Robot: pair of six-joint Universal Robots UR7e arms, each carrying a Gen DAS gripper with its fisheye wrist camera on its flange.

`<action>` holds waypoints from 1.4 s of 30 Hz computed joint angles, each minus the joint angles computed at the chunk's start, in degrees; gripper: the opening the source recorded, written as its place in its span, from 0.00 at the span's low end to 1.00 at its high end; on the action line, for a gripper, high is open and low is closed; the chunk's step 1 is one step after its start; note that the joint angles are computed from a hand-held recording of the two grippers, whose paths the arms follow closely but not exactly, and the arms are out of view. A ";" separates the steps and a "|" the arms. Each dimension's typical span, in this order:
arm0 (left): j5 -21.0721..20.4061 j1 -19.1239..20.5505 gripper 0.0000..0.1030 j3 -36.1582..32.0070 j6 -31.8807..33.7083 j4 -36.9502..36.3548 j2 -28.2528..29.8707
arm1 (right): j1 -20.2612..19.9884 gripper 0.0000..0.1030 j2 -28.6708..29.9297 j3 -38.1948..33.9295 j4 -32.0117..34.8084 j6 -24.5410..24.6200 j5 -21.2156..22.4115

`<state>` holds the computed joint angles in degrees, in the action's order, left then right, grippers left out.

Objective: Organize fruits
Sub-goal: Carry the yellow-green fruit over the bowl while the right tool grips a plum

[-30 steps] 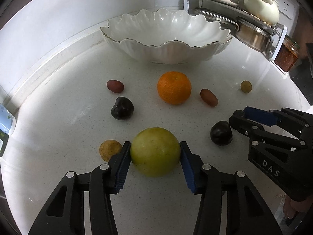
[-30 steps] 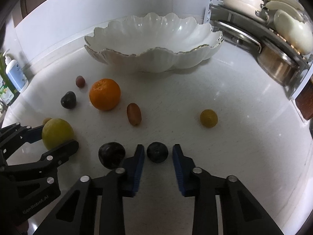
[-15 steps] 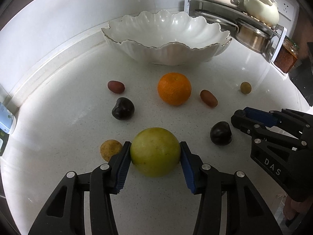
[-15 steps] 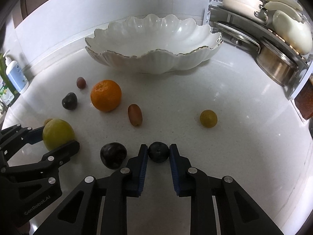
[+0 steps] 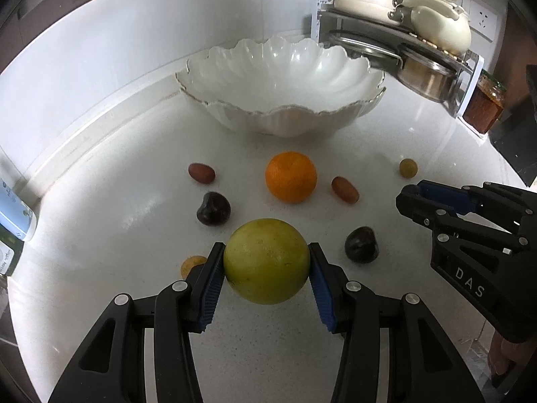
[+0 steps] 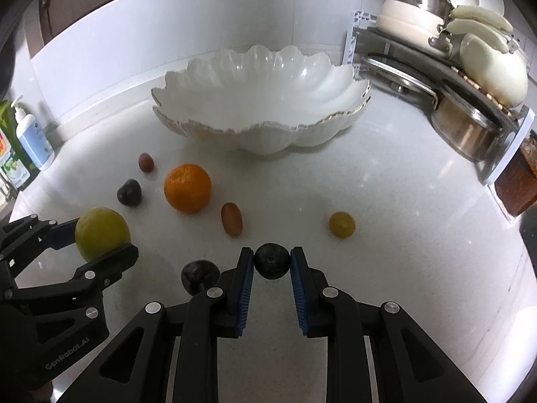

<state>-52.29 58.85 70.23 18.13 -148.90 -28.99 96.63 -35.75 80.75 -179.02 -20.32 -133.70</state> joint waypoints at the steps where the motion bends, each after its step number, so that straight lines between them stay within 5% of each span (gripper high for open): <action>1: -0.10 -0.09 0.46 0.08 0.01 -0.04 -0.19 | 0.15 0.23 -0.10 -0.13 -0.13 -0.10 0.06; 23: -1.16 -1.94 0.46 -7.43 4.01 -0.16 0.59 | 3.01 0.23 0.83 -6.60 -3.15 -5.39 0.47; 42: -2.70 -1.11 0.46 -24.76 6.96 7.20 8.91 | 2.75 0.23 4.48 -16.35 -3.07 -8.34 0.04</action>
